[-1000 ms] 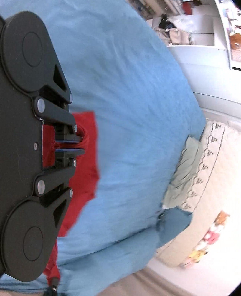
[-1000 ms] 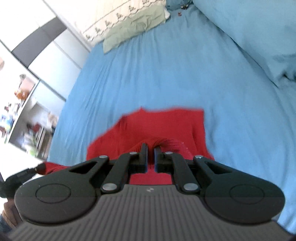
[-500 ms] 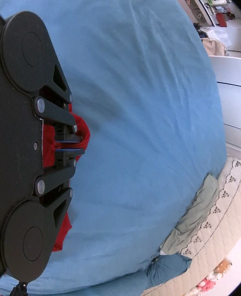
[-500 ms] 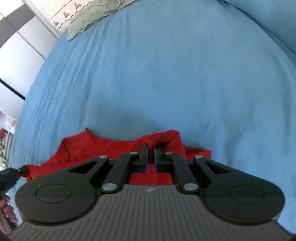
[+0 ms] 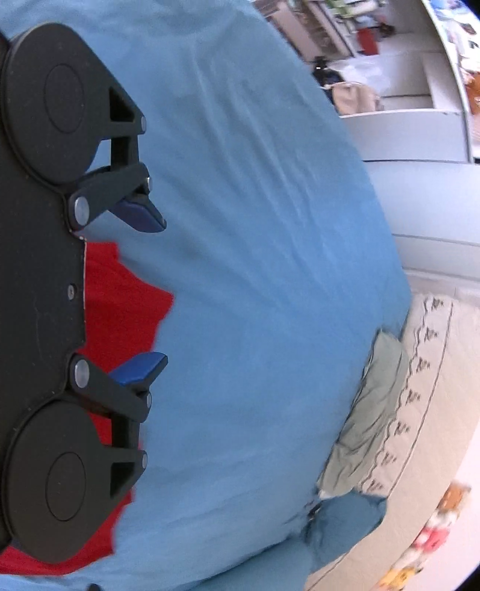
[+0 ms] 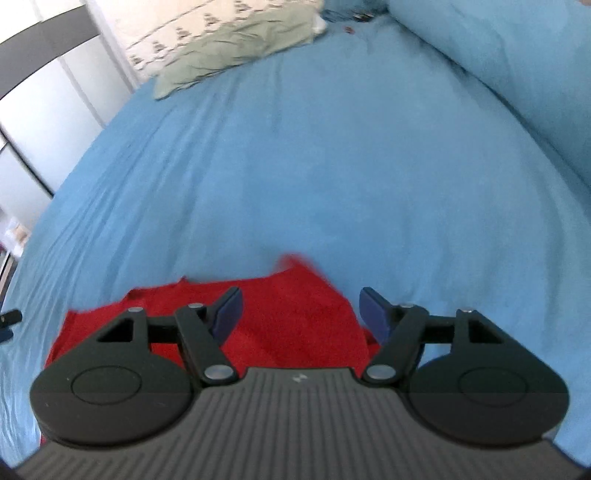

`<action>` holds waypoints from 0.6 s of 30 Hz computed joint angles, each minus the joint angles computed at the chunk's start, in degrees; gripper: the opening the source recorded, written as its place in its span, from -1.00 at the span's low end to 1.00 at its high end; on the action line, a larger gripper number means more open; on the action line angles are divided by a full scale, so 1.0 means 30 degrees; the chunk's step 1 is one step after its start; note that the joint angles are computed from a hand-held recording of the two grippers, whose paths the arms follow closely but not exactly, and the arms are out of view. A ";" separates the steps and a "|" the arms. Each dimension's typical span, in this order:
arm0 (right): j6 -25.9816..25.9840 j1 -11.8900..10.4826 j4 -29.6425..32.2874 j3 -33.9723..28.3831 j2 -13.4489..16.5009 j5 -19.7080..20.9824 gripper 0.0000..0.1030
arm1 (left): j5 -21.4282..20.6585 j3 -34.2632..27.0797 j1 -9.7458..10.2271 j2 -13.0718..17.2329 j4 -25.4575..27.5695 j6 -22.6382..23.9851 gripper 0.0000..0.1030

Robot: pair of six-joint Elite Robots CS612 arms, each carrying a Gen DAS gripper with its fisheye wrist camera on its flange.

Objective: Fold small clothes
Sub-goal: 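Lift the hem with both grippers, fold it over toward the collar, and release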

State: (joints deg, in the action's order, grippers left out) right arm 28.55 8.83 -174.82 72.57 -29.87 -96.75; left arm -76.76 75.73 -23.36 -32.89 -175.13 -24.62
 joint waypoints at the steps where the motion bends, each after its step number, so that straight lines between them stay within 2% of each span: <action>1: -0.0406 0.0113 -0.0467 0.0431 -0.0211 -0.0036 0.67 | -0.0084 0.0503 -0.0083 -0.0262 -0.0128 0.0167 0.71; 2: -0.0804 0.0212 -0.0833 0.0873 -0.0418 0.0030 0.72 | -0.0218 0.1024 -0.0174 -0.0513 -0.0233 0.0340 0.84; 4: -0.1440 0.0508 -0.1234 0.1606 -0.0716 -0.0039 0.77 | -0.0472 0.2153 -0.0424 -0.0968 -0.0429 0.0791 0.84; 6: -0.1598 0.0769 -0.1132 0.2340 -0.0997 0.0263 0.79 | -0.0827 0.2754 -0.0668 -0.1189 0.0277 0.1103 0.84; 8: -0.2014 0.1032 -0.0725 0.2802 -0.1069 0.0607 0.79 | -0.1273 0.3057 -0.0910 -0.1147 0.1010 0.1694 0.84; 10: -0.2469 0.1290 -0.0318 0.3098 -0.1073 0.0279 0.79 | -0.1120 0.3271 -0.1132 -0.1048 0.1436 0.2324 0.84; 14: -0.1269 0.1380 0.0024 0.3434 -0.0857 0.0183 0.79 | -0.1107 0.3127 -0.1346 -0.0652 0.2999 0.2795 0.89; 16: -0.0672 0.1379 -0.0236 0.3510 -0.0676 0.0000 0.79 | -0.0772 0.3154 -0.1440 -0.0483 0.2744 0.3091 1.00; 18: -0.0543 0.1410 -0.0623 0.3555 -0.0585 -0.0122 0.80 | -0.0660 0.2923 -0.1468 -0.0405 0.3229 0.3094 1.00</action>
